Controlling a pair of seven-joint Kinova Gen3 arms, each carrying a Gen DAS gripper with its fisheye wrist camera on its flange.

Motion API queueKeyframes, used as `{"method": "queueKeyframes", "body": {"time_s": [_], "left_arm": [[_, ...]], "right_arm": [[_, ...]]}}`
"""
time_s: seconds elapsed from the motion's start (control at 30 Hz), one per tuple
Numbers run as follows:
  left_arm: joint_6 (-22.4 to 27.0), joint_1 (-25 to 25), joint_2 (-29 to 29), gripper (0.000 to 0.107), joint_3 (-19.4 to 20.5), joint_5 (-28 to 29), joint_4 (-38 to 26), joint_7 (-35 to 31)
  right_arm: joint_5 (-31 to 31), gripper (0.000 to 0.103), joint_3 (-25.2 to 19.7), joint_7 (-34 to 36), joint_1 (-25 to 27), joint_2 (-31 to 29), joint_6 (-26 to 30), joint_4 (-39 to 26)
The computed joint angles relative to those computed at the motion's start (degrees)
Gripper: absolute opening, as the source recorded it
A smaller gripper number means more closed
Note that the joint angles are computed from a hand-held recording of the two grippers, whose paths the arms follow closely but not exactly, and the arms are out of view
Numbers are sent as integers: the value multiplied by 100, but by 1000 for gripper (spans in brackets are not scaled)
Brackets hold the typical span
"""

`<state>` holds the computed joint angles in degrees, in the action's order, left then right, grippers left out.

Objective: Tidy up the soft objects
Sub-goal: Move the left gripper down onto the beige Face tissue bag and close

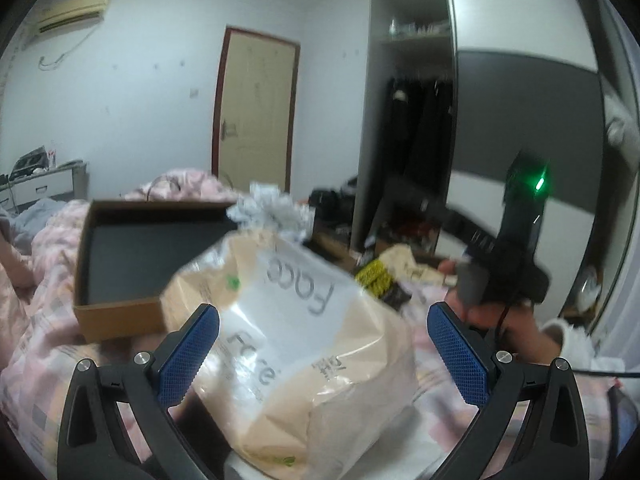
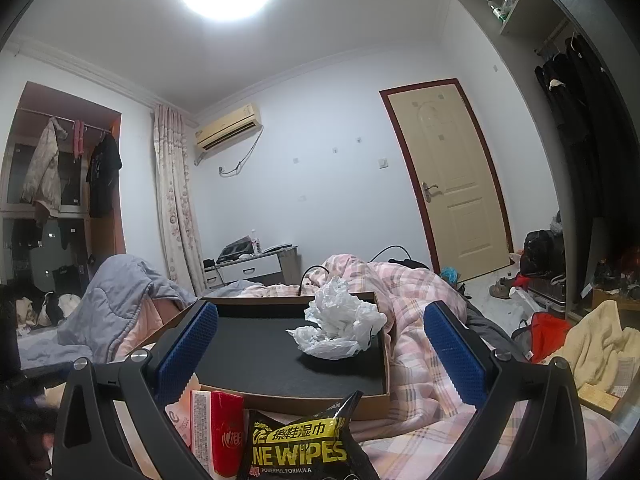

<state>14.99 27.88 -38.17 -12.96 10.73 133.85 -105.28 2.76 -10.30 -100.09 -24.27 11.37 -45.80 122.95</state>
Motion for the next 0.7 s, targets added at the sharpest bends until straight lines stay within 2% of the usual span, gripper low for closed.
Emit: {"method": "queueKeyframes", "body": {"time_s": [0.1, 0.2, 0.3, 0.33, 0.4, 0.47, 0.5, 0.6, 0.7], "left_arm": [[453, -485, 353, 103, 454, -145, -208, 147], [562, -982, 446, 103, 966, -235, -227, 202], [508, -1122, 440, 102, 1141, -288, -174, 232], [514, -1128, 455, 98, 1142, -297, -179, 232], [562, -1052, 523, 72, 1060, -286, -222, 196], [592, -986, 575, 66, 987, -259, -243, 145], [570, -977, 556, 56, 982, -252, -229, 124], [454, -1046, 525, 39, 1037, -248, -193, 130], [282, -944, 450, 32, 928, -206, -123, 116]], "right_arm": [[-30, 103, 5, 48, -18, -7, -3, 4], [-21, 103, 5, 40, -11, -6, -6, 6], [-25, 103, 3, 33, -10, -12, -7, 12], [-27, 103, 3, 34, -11, -11, -5, 10], [-30, 103, 4, 33, -12, -11, 6, 0], [-25, 103, 5, 32, -10, -11, 7, 0], [-30, 103, 5, 37, -12, -14, 6, 2], [-33, 103, 5, 40, -14, -12, 5, 1], [-31, 103, 4, 32, -11, -14, 4, 4]]}}
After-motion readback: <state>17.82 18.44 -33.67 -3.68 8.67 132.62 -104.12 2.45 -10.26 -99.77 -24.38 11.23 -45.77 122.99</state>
